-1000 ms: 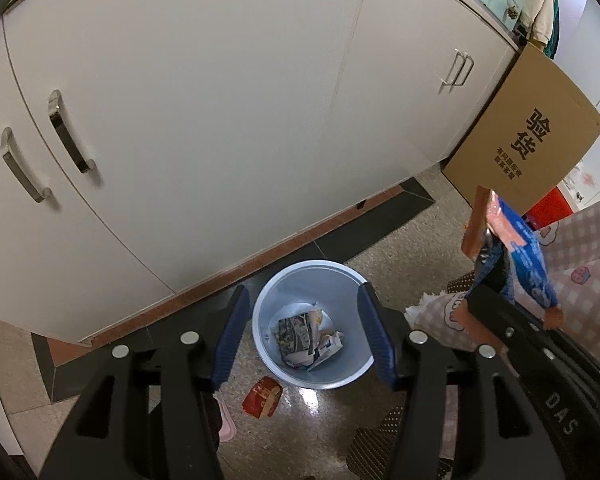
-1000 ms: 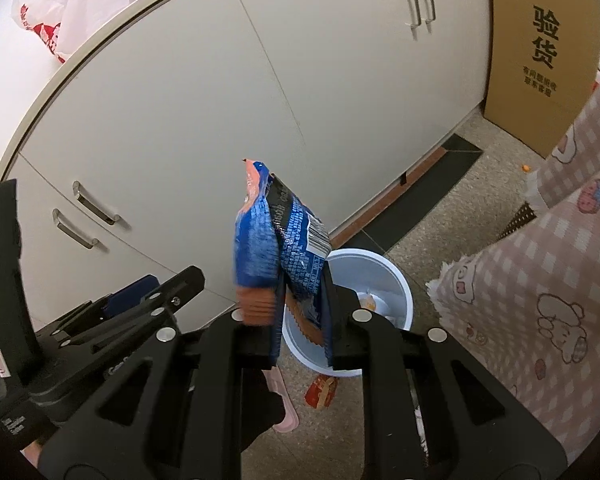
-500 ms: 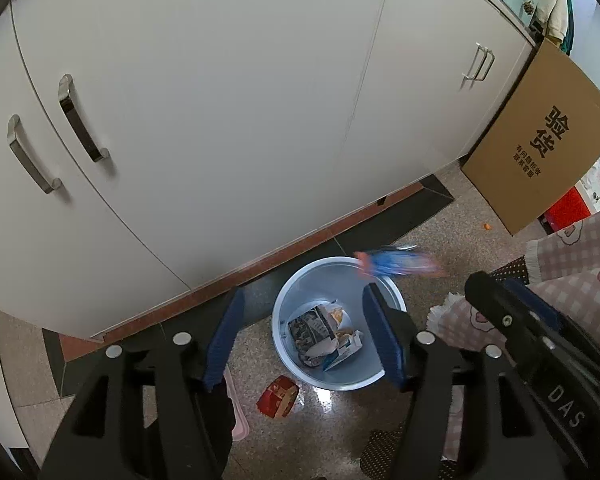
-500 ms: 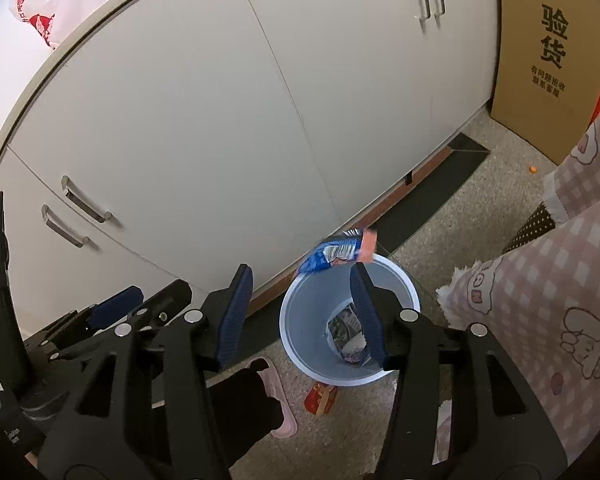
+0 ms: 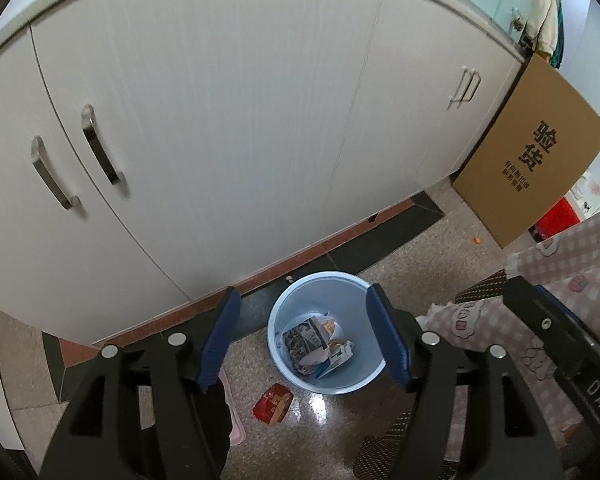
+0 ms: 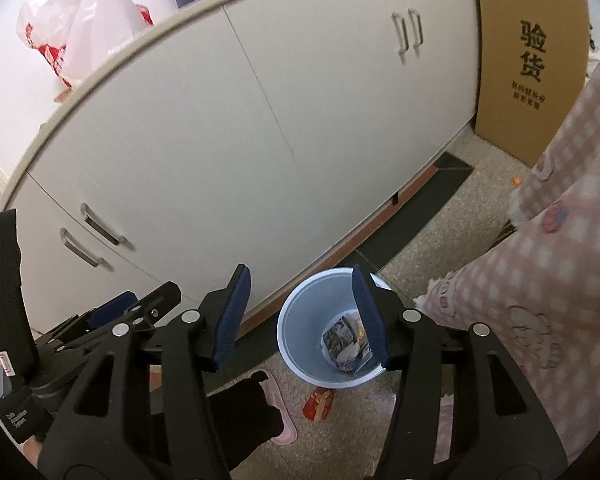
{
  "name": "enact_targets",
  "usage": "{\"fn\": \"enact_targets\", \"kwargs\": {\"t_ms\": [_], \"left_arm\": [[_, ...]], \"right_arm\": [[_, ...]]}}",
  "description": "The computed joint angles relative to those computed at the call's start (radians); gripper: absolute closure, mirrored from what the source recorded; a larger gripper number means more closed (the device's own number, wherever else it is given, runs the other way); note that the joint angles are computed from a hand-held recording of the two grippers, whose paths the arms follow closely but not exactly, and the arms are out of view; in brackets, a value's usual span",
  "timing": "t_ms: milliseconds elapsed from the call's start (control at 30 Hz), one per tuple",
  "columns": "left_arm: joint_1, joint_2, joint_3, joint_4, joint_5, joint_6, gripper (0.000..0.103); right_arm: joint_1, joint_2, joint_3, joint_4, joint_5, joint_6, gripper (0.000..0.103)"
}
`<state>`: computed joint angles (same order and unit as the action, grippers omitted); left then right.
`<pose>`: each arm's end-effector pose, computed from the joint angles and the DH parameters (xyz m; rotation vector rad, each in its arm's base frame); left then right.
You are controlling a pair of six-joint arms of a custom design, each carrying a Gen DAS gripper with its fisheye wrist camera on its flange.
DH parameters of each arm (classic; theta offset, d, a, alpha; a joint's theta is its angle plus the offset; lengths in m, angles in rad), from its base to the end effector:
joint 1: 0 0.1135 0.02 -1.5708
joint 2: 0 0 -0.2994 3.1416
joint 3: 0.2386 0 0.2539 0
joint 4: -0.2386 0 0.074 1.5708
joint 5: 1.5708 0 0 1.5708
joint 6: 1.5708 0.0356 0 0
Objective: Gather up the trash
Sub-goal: 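Swing both tools back toward the table, then grasp the blue snack bag with the right gripper while the left gripper grasps the dark gold wrapper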
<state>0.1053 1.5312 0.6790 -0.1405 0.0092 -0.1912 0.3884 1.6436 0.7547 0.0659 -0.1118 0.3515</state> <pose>0.2741 0.0286 0.1747 -0.3752 2.5364 -0.0445 0.2930 0.1242 0.1782 -0.0986 2.4401 0.4737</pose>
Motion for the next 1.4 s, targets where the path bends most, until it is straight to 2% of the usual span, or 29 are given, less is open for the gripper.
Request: {"fn": "enact_targets", "kwargs": {"t_ms": [167,333,500,600,767,833,967,1200,1267,1400], "left_arm": [[-0.061,-0.138,0.031,-0.104,0.012,-0.025,0.038],[-0.227,-0.244,0.117,-0.205,-0.032,-0.083,0.034],[-0.458,-0.253,0.255,-0.294,-0.086,-0.148,0.029],[-0.628,-0.199,0.360,-0.329,-0.135,-0.184,0.028],[-0.859,-0.030,0.566,-0.385,-0.197,-0.222,0.026],[-0.935,0.038,0.639,-0.394,-0.227,-0.221,0.026],[-1.020,0.244,0.850,-0.445,-0.172,-0.210,0.026],[-1.091,0.522,1.167,-0.534,-0.169,-0.229,0.026],[-1.106,0.598,1.252,-0.572,-0.193,-0.226,0.026],[-1.114,0.671,1.334,-0.627,-0.235,-0.226,0.027]], "right_arm": [[-0.026,-0.171,-0.014,-0.092,0.013,-0.022,0.048],[-0.134,-0.384,-0.015,-0.229,-0.018,-0.069,0.044],[-0.381,-0.571,0.028,-0.409,-0.110,-0.172,0.039],[-0.642,-0.615,0.084,-0.516,-0.247,-0.286,0.038],[-1.073,-0.555,0.177,-0.609,-0.466,-0.468,0.034],[-1.199,-0.507,0.207,-0.625,-0.519,-0.517,0.033],[-1.393,-0.374,0.275,-0.634,-0.587,-0.586,0.033],[-1.513,-0.175,0.379,-0.626,-0.626,-0.629,0.029],[-1.521,-0.126,0.405,-0.636,-0.637,-0.634,0.026],[-1.498,-0.051,0.447,-0.648,-0.658,-0.627,0.026]]}}
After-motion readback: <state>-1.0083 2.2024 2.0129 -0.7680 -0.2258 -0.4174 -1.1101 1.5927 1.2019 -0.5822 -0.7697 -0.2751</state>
